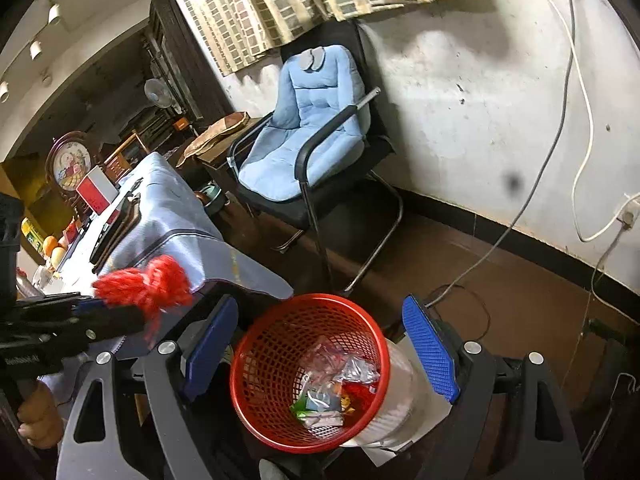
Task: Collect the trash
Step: 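Carry the red net and clear cup over the red wastebasket, then open both grippers to drop the net and clear cup into the wastebasket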
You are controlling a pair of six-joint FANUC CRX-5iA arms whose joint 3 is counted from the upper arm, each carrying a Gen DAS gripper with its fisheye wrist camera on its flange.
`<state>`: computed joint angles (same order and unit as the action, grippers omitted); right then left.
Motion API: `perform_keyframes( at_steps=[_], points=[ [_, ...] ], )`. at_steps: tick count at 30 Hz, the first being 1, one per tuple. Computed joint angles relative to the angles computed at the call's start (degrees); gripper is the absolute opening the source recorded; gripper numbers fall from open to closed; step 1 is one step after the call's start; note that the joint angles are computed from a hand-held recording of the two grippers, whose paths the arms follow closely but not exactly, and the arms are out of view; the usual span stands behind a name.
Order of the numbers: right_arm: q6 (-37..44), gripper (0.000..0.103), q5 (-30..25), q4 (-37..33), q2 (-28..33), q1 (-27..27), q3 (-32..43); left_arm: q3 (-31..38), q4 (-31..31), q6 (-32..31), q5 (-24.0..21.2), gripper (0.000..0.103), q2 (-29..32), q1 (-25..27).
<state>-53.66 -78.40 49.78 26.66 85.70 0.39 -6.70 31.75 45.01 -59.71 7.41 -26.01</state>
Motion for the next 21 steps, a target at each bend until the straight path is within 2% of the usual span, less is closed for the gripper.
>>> perform_keyframes(
  at_steps=[1, 3, 4, 10, 21],
  points=[
    [-0.47, 0.083, -0.02, 0.06, -0.30, 0.18, -0.49, 0.49, -1.03, 0.89, 0.26, 0.066, 0.22, -0.36],
    [-1.61, 0.083, -0.09, 0.33, -0.75, 0.47, -1.37, 0.02, -2.38, 1.99, 2.51, 0.079, -0.50, -0.80],
    [-2.05, 0.083, -0.08, 0.43, -0.97, 0.59, -1.74, -0.17, -3.08, 2.36, 3.48, 0.082, -0.97, -0.87],
    [-4.28, 0.083, 1.80, 2.04, -1.91, 0.59, -3.48, -0.69, -3.44, 3.81, 4.82, 0.086, -2.45, -0.03],
    [5.09, 0.083, -2.12, 3.44, 1.41, 0.54, 4.89, -4.18, -0.59, 2.54, 6.69, 0.089, -7.15, 2.66]
  ],
)
